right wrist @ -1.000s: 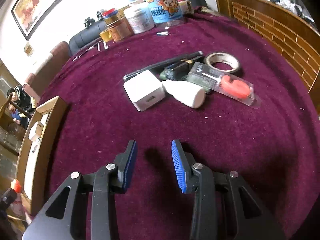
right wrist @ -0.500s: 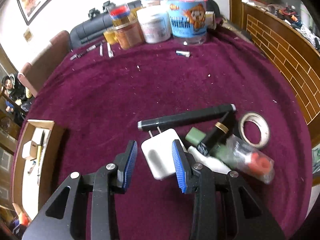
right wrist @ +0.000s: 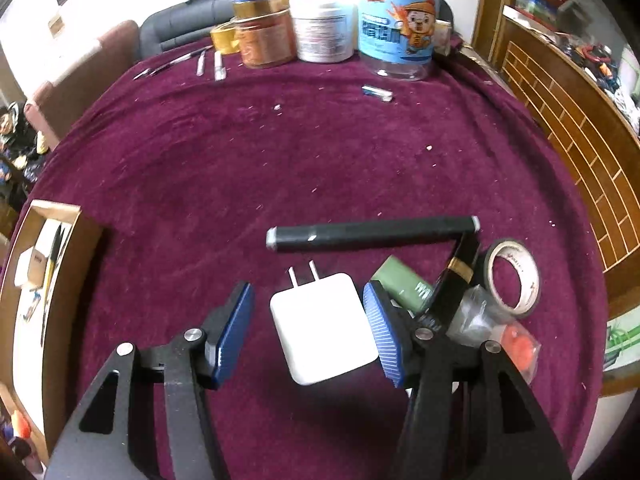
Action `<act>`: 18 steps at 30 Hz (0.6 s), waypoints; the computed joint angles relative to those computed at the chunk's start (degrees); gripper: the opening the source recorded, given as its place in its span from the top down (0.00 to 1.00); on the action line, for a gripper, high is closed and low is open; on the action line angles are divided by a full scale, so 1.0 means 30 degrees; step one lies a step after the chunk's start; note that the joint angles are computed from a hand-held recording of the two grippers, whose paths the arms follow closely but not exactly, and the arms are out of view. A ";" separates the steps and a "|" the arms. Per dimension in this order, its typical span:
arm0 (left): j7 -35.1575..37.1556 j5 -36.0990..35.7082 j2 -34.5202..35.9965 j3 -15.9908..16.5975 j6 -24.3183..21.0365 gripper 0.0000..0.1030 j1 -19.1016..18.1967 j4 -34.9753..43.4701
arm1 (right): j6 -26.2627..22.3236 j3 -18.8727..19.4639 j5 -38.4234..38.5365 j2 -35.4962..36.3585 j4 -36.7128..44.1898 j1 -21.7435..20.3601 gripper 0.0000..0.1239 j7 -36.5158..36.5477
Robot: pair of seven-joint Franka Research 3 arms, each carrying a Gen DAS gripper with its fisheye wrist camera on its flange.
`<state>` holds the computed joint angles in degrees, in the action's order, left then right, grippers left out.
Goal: Organize rigid objects
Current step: 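Grasp the white square charger with the right tool while the left holds the glue bottle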
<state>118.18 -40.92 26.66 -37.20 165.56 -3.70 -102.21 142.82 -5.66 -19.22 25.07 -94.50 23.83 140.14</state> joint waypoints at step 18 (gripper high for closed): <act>-0.1562 0.0770 -0.1024 0.1184 0.1383 0.78 -0.0434 -0.0700 | 0.1981 0.0152 -0.1934 -0.2234 -0.2499 0.0454 0.65 0.1851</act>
